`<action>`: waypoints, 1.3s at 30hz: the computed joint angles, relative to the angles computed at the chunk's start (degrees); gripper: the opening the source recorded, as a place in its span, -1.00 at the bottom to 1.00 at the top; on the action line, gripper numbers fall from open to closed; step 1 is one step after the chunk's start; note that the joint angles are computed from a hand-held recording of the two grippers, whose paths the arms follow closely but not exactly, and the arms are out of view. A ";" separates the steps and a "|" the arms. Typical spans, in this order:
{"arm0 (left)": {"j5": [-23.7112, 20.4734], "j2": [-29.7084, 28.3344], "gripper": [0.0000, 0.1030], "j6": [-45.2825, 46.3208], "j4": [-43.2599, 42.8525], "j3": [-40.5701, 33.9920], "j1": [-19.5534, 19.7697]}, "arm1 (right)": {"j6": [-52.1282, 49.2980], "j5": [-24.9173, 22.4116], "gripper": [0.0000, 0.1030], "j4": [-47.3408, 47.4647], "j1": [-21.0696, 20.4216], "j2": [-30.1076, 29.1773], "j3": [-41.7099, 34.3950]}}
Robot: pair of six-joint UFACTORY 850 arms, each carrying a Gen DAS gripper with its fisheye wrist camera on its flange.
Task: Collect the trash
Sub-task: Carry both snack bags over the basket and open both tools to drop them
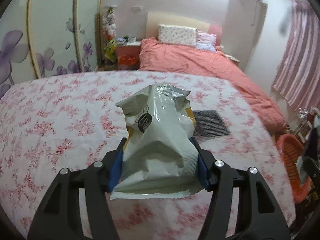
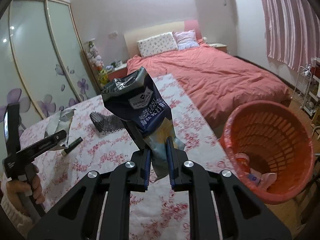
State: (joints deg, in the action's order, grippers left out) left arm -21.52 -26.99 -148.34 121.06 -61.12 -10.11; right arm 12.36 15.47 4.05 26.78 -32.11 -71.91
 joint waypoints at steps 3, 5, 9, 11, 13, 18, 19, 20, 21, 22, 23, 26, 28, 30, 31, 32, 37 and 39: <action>-0.78 1.86 0.16 -3.34 4.09 1.25 -1.78 | -2.08 2.01 -0.71 2.74 -0.47 2.00 2.44; -0.70 2.84 0.16 -5.91 6.93 1.88 -2.56 | -2.65 2.84 -0.71 3.67 -0.78 2.85 3.51; -0.61 4.61 0.16 -10.54 11.92 3.51 -3.55 | -4.07 2.87 -0.71 5.18 -0.87 3.28 3.86; -1.00 5.33 0.16 -11.11 12.73 4.68 -3.51 | -4.02 2.31 -0.71 5.03 -0.69 2.74 3.47; -1.17 5.78 0.16 -10.92 12.52 5.66 -3.18 | -3.42 1.65 -0.71 4.22 -0.62 2.83 3.73; -2.87 7.13 0.16 -6.75 7.17 9.49 -1.02 | -1.62 -1.00 -0.71 1.27 -0.25 1.27 2.56; -2.69 7.19 0.16 -6.54 6.48 10.07 -0.20 | -1.24 -1.42 -0.71 0.86 -0.14 0.98 2.24; -2.47 7.20 0.16 -6.72 6.33 10.37 0.35 | -0.26 -2.27 -0.71 -0.28 0.08 0.26 1.38; -2.05 7.13 0.16 -7.01 6.06 10.65 1.18 | 0.04 -2.57 -0.71 -0.70 0.25 0.13 1.20; -1.63 6.97 0.16 -7.69 6.33 10.73 1.86 | 0.18 -2.98 -0.71 -1.02 0.51 -0.23 0.70; -0.94 6.77 0.16 -9.74 7.85 10.80 2.71 | 0.24 -3.51 -0.71 -1.44 0.80 -0.67 0.08; -0.20 6.57 0.16 -13.92 11.79 11.10 4.32 | 0.48 -4.78 -0.71 -2.81 1.44 -1.80 -1.61; -0.71 6.45 0.16 -12.74 11.02 11.21 4.81 | 0.53 -5.64 -0.71 -3.55 1.81 -2.47 -2.65; -0.68 6.62 0.16 -12.59 10.93 11.48 5.07 | -0.34 -5.97 -0.71 -3.05 2.03 -2.76 -3.17; -0.55 6.61 0.16 -12.99 11.39 11.51 5.19 | -0.23 -5.94 -0.71 -3.27 2.08 -2.71 -3.18; -0.55 6.50 0.16 -13.08 11.58 11.44 5.18 | -0.25 -5.91 -0.71 -3.29 2.05 -2.65 -3.16; -0.46 6.70 0.16 -13.99 13.85 10.75 3.15 | -6.47 -4.80 -0.71 3.60 1.69 -1.05 -1.87; -0.61 6.89 0.16 -14.67 15.22 10.22 1.74 | -9.72 -4.04 -0.71 7.33 1.43 -0.33 -1.19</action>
